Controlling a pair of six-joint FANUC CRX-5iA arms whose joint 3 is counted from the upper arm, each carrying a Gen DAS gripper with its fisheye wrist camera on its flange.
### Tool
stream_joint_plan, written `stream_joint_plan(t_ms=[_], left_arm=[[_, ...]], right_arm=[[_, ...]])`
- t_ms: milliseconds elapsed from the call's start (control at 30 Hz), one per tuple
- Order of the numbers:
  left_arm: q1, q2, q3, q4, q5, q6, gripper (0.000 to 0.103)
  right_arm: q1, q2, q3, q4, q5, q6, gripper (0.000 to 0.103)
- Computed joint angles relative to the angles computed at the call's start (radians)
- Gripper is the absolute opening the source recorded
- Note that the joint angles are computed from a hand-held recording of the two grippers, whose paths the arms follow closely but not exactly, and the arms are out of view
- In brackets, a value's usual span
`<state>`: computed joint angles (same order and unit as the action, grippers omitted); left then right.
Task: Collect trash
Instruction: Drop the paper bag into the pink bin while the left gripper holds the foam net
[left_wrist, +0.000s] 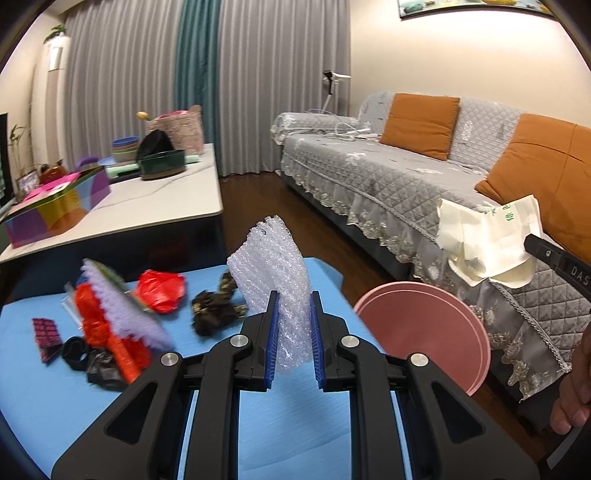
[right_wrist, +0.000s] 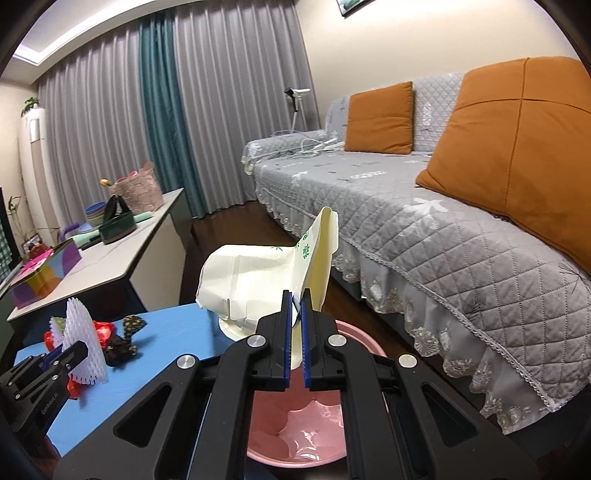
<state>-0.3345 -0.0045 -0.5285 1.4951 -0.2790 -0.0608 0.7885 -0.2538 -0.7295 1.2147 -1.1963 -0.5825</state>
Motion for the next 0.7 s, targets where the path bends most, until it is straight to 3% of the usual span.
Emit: stream_joint_plan(t_ms=[400,700], left_arm=[[-0.086,0.082,0.063,0.039,-0.103,-0.041,0.016],[-0.103,0.16,0.121,-0.064,-0.166,0.021,0.016]], right_arm=[[-0.038,-0.004,-0.017,-0.057,0.0,-0.007,0.005],[-0.082,-0.012,-0.038,-0.089,0.041,-0.014,0.005]])
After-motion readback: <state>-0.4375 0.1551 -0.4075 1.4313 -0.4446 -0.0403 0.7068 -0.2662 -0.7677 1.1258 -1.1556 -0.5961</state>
